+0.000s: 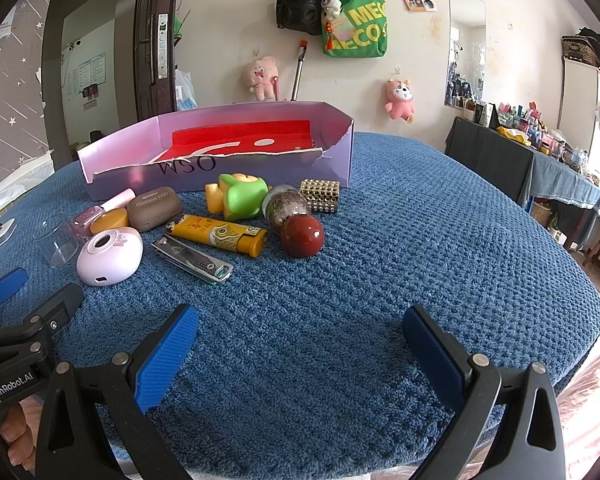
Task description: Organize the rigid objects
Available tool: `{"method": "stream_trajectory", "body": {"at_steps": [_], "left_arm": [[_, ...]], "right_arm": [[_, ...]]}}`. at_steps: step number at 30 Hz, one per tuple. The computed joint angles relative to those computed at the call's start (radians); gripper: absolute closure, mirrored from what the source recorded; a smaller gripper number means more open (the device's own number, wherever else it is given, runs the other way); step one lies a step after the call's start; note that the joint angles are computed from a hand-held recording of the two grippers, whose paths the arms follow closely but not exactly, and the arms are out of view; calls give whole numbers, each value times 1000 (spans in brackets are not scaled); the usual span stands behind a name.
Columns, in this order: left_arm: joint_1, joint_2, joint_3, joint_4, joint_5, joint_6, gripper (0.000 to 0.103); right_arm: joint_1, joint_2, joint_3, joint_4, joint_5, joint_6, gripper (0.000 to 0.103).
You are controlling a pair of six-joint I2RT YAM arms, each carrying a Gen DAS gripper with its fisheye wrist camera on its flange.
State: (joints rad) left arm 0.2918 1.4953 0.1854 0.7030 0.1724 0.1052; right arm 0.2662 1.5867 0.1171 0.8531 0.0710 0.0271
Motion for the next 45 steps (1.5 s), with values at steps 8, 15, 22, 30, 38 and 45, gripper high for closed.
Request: {"method": "stream_trajectory", "body": {"at_steps": [8,15,22,30,38,45], "left_arm": [[0,0,0,1,0,0,0],[0,0,-1,2,0,0,0],[1,1,-1,3,0,-1,0],[1,1,-2,4,0,0,0],[1,0,-2,4,1,0,0],[-38,-27,-7,-18,-28,-23,0]], "right_arm": [[-5,3,-4,7,-4,-3,0],[-7,0,-3,3,-6,-4,0],[-7,-1,-3,2,-6,-4,0],[-7,-1,-3,2,-6,-4,0],[-7,2,-4,6,-5,-3,0],[-6,6,-7,13,-6,-1,0]]}}
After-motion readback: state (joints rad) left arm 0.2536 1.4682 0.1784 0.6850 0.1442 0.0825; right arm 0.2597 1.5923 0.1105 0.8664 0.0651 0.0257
